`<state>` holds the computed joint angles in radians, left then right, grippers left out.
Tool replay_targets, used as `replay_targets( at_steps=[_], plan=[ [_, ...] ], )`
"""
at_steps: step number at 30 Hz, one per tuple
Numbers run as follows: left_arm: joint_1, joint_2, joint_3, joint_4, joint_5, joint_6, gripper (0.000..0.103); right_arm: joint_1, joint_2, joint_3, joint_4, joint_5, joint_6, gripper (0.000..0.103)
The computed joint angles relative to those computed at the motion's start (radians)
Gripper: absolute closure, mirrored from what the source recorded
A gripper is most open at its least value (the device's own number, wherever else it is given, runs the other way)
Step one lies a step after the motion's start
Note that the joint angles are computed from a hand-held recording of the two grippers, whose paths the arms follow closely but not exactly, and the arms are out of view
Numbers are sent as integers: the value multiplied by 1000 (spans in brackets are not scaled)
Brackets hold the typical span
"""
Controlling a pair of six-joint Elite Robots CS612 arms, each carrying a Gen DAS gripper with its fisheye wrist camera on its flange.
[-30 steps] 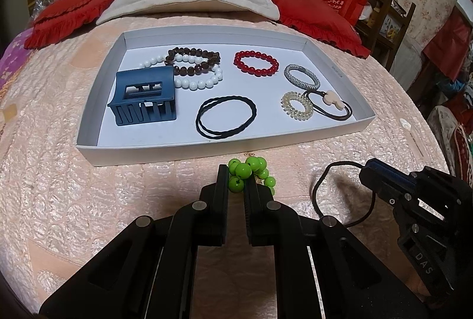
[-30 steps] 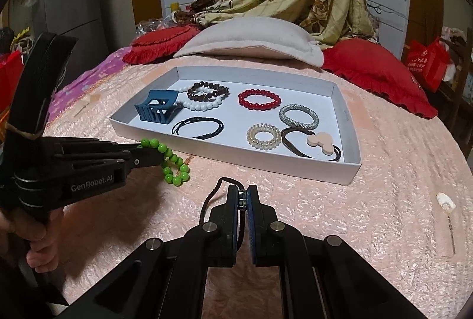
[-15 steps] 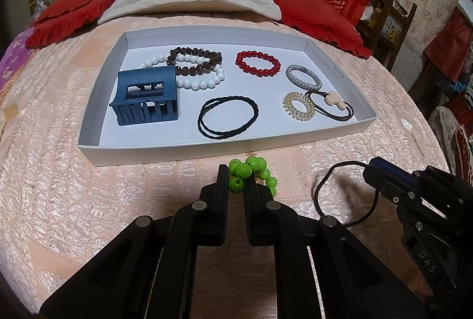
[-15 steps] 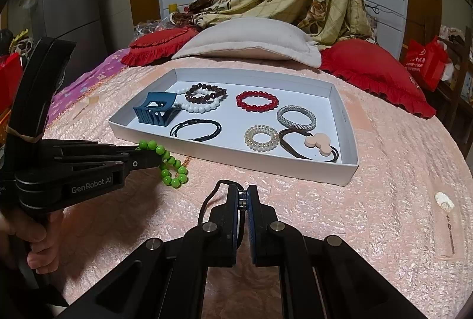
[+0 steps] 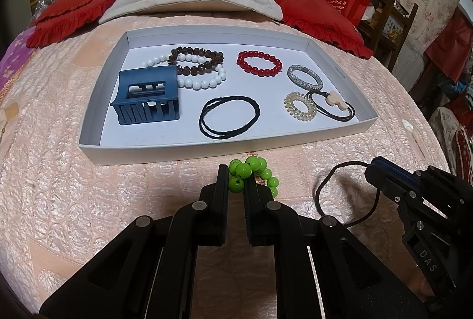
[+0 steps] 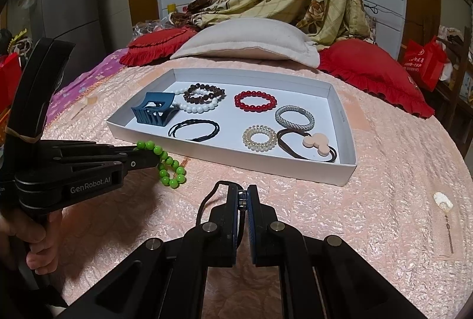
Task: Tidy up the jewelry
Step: 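Lift and hold the green bracelet with the left gripper while the right holds the black hair tie, then carry both items into the tray and open both grippers to release them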
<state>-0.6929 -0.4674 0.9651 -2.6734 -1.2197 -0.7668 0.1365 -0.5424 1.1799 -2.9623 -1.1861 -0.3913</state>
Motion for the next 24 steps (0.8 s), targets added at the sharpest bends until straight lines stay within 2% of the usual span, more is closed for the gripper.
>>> replay_targets(
  at_steps=[9,15,22,24],
  plan=[
    [0,0,-1,1,0,-3,95,-2,1,-1,-10,5,11,98],
    [-1,-13,18,-38,-2,5,95,-8,-5,0,-47,28,42,98],
    [2,-26,27,-111,-3,12,95,-18,11,-64,-39,74,109,98],
    [7,-24,14,-121,8,12,95,-16,21,-98,-38,68,115,98]
  ],
)
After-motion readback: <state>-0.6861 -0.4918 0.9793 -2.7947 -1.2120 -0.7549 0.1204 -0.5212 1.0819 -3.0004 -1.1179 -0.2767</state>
